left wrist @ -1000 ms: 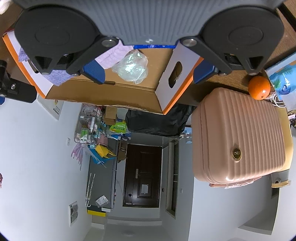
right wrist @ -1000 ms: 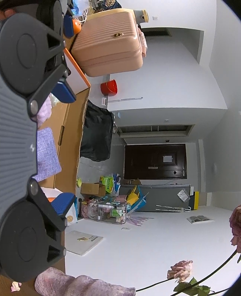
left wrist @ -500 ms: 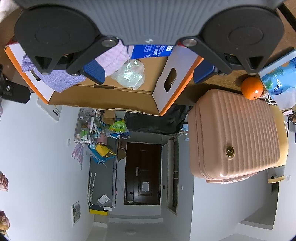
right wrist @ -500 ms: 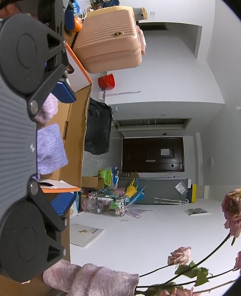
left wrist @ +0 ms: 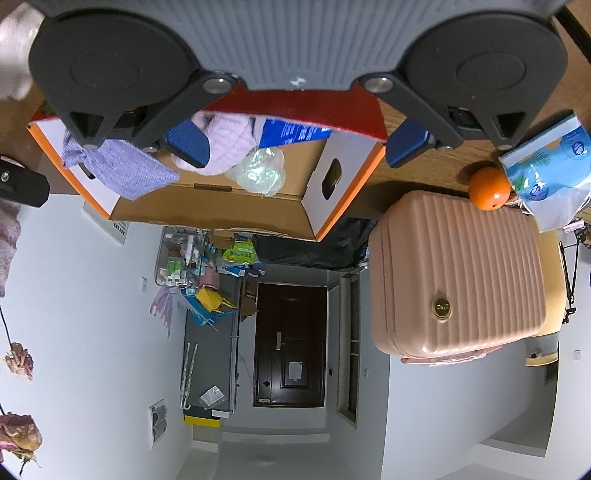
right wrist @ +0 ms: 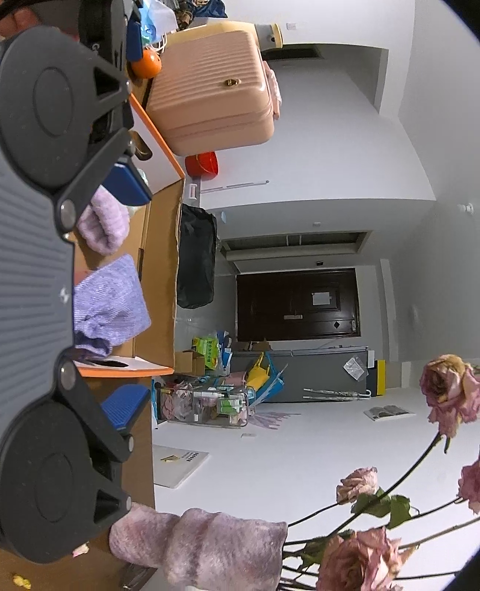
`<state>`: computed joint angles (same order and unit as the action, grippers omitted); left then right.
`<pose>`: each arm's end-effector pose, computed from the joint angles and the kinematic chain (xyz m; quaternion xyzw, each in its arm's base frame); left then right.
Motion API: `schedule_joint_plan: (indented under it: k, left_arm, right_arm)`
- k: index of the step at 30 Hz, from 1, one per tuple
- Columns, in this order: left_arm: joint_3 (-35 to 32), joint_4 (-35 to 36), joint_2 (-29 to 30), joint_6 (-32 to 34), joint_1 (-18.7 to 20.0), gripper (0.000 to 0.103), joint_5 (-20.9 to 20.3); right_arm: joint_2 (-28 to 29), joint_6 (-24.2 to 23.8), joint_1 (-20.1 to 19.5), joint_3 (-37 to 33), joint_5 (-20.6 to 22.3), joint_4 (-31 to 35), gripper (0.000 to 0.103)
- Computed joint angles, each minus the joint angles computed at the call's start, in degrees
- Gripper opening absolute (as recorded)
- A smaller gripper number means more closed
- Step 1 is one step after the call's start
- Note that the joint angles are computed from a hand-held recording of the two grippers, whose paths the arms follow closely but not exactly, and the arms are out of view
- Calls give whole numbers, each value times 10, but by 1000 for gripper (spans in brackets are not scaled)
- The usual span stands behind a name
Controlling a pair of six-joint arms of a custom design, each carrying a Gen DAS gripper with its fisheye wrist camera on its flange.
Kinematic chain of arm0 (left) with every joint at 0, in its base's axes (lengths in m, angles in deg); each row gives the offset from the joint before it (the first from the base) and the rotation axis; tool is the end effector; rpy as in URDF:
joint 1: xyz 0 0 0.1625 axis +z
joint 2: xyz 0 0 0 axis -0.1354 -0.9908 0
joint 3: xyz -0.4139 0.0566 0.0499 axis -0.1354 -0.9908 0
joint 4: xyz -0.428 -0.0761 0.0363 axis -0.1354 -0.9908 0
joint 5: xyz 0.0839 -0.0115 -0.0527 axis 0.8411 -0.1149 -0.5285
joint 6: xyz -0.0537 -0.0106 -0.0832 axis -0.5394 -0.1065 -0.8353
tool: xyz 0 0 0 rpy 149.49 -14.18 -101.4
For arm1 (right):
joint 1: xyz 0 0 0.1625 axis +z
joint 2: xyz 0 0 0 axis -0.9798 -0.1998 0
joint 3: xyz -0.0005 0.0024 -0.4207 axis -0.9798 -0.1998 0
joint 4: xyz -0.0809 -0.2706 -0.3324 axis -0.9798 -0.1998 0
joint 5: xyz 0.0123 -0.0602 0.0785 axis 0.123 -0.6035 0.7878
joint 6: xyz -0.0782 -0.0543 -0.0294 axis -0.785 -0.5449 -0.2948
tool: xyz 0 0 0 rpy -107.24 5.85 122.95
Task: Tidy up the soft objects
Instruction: 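Withdraw both tools from the box toward the blue heart plush, then grasp the white-and-yellow alpaca plush with the right tool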
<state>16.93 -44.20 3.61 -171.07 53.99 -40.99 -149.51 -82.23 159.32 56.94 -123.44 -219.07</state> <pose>-0.4118 -0.7345 -0.0427 0.2460 0.7851 -0.4916 0.2853 0.0167 -0.6814 0.3727 0.1886 -0.7442 0.5642 0.3038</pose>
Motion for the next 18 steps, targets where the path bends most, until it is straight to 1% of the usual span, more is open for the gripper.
schedule_joint_plan:
  k: [4, 9, 18]
  left_arm:
    - [90, -40, -46, -2, -4, 103, -1]
    - [180, -78, -94, -8, -8, 103, 1]
    - [303, -114, -161, -20, -17, 103, -1]
  right_arm:
    - [-12, 1, -2, 28, 8, -21, 103]
    - [-26, -1, -3, 65, 8, -49, 103]
    - [-46, -18, -3, 132, 0, -101, 103]
